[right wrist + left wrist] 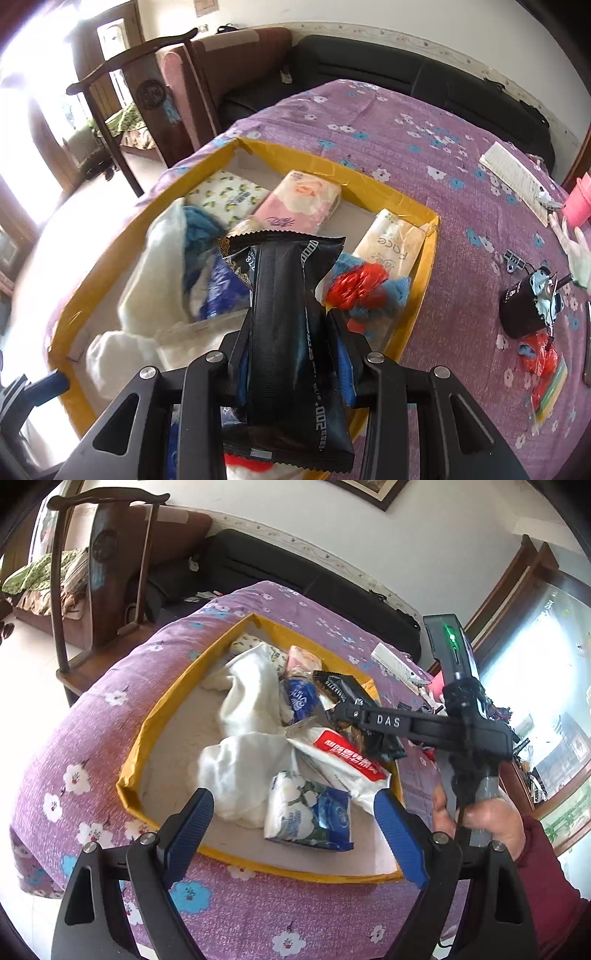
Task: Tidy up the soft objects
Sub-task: 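Open both grippers to drop the Vinda pack and black packet into the tray, then move both tools back toward the red bag and striped sponge pack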
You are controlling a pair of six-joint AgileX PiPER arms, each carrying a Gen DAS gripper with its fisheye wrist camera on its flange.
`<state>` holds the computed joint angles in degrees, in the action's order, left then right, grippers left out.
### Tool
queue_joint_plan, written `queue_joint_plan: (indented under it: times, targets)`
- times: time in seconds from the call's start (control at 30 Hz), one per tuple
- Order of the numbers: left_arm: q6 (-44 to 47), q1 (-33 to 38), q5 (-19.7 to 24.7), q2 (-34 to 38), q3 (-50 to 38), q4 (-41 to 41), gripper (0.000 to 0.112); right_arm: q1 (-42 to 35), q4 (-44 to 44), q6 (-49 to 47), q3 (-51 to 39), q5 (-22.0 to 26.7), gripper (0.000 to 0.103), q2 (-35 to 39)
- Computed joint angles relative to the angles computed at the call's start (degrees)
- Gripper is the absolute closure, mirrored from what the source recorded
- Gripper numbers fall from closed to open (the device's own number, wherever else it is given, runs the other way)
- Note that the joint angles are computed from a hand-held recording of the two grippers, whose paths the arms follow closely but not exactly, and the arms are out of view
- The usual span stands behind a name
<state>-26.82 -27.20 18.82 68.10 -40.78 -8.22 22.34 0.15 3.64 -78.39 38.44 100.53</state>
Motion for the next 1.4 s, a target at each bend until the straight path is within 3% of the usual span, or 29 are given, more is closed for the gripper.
queue_joint_plan:
  times: [0.3,0.37,0.47,0.57,0.67,0.77,0.97,1.07,1.17,1.4]
  targets:
    - [-7.62,-1.91,0.32,-0.06,0.33,6.58,0.024,-0.41,-3.24,2.8,1.38,0.34,0.058,0.51]
    - [-9.28,-2.62,0.2,0.22,0.16,7.69,0.024,1.33,-5.85,3.77,2.53,0.17,0.053,-0.15]
    - [-14.71,-4.44,0.92,0.28,-0.37,12.53,0.024,4.0,-9.49,5.7,4.66,-0.18,0.033,-1.07]
    - [-25.62,-7.81,3.18,-0.12,-1.23,23.19,0.024,4.46,-10.35,6.69,6.69,-2.15,0.031,-2.79]
    - [-39.46,-13.55,8.84,-0.69,-2.91,37.48,0.024,1.11,-2.26,1.15,8.93,-4.69,0.029,-7.0]
    - [-49.28,-20.22,17.02,0.21,-5.73,48.47,0.024,-2.23,3.36,-3.35,12.34,-6.78,0.02,-12.6]
    - [-62.36,-34.65,37.75,6.71,-13.1,63.65,0.013,-8.56,1.92,-5.64,22.32,-11.3,0.015,-24.79]
    - [-62.89,-38.04,41.45,9.76,-16.33,65.26,0.013,-14.16,3.38,-10.01,25.98,-12.02,0.01,-29.68]
    - [-61.09,-39.72,41.14,12.37,-19.43,64.27,0.012,-23.9,14.88,-23.67,27.6,-9.93,0.01,-32.23]
    - [-56.54,-43.84,42.83,20.08,-27.9,62.03,0.012,-51.8,40.96,-52.93,27.5,2.02,0.01,-30.01]
